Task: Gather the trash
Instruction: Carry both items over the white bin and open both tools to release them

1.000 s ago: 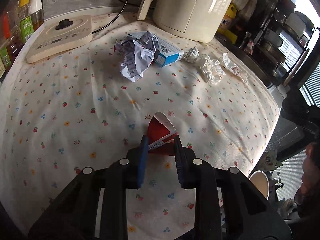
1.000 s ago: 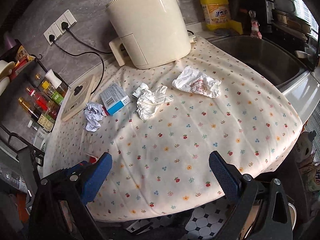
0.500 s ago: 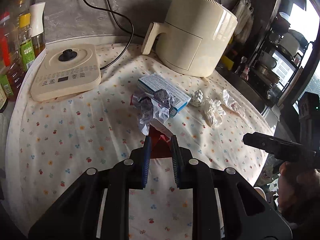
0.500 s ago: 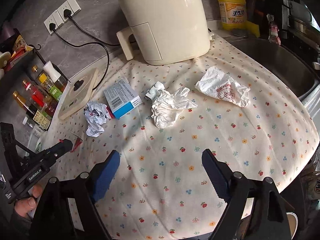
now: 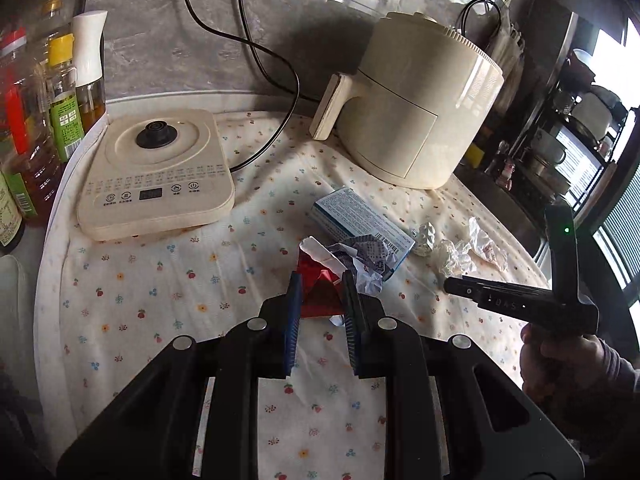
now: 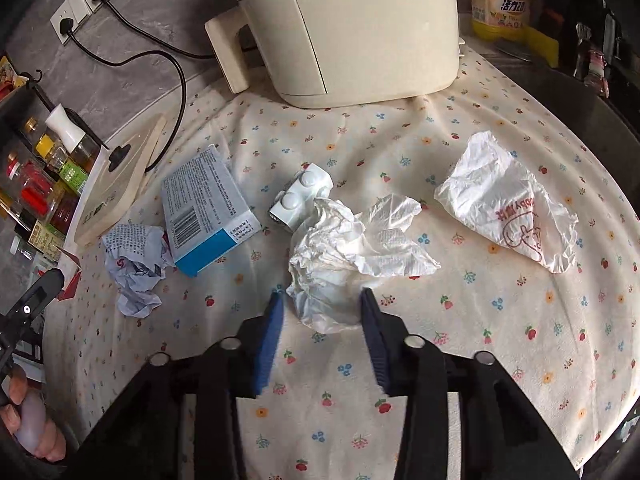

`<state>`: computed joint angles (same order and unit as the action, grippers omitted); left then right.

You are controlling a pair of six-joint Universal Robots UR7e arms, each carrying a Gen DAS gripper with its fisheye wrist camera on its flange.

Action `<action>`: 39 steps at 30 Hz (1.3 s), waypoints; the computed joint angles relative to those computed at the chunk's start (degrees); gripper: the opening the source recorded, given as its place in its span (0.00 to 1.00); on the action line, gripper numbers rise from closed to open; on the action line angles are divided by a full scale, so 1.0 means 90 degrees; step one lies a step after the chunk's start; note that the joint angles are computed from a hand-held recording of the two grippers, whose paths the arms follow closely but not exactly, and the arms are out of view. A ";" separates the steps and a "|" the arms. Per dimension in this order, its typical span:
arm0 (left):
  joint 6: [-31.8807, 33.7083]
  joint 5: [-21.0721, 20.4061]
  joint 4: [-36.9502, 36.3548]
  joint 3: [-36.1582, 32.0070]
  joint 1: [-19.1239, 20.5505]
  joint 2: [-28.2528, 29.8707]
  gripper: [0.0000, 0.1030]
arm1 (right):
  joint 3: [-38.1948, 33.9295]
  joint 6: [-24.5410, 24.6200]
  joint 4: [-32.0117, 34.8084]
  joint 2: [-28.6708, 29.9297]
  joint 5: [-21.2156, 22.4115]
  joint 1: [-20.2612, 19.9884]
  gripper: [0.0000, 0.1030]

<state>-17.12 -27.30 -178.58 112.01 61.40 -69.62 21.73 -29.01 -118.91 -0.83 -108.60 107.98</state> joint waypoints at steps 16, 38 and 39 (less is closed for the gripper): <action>0.0869 -0.0879 0.0097 -0.1005 -0.0080 0.0875 0.19 | 0.3426 0.0264 -0.1556 -0.2428 0.0600 -0.0351 0.07; 0.1362 -0.2961 0.1855 -0.3705 -0.0559 0.3470 0.19 | 0.6073 0.0820 -0.3096 -0.5080 -0.0207 -0.1562 0.07; 0.1362 -0.3023 0.1950 -0.3813 -0.0580 0.3577 0.19 | 0.6123 0.0839 -0.3110 -0.5148 -0.0234 -0.1624 0.07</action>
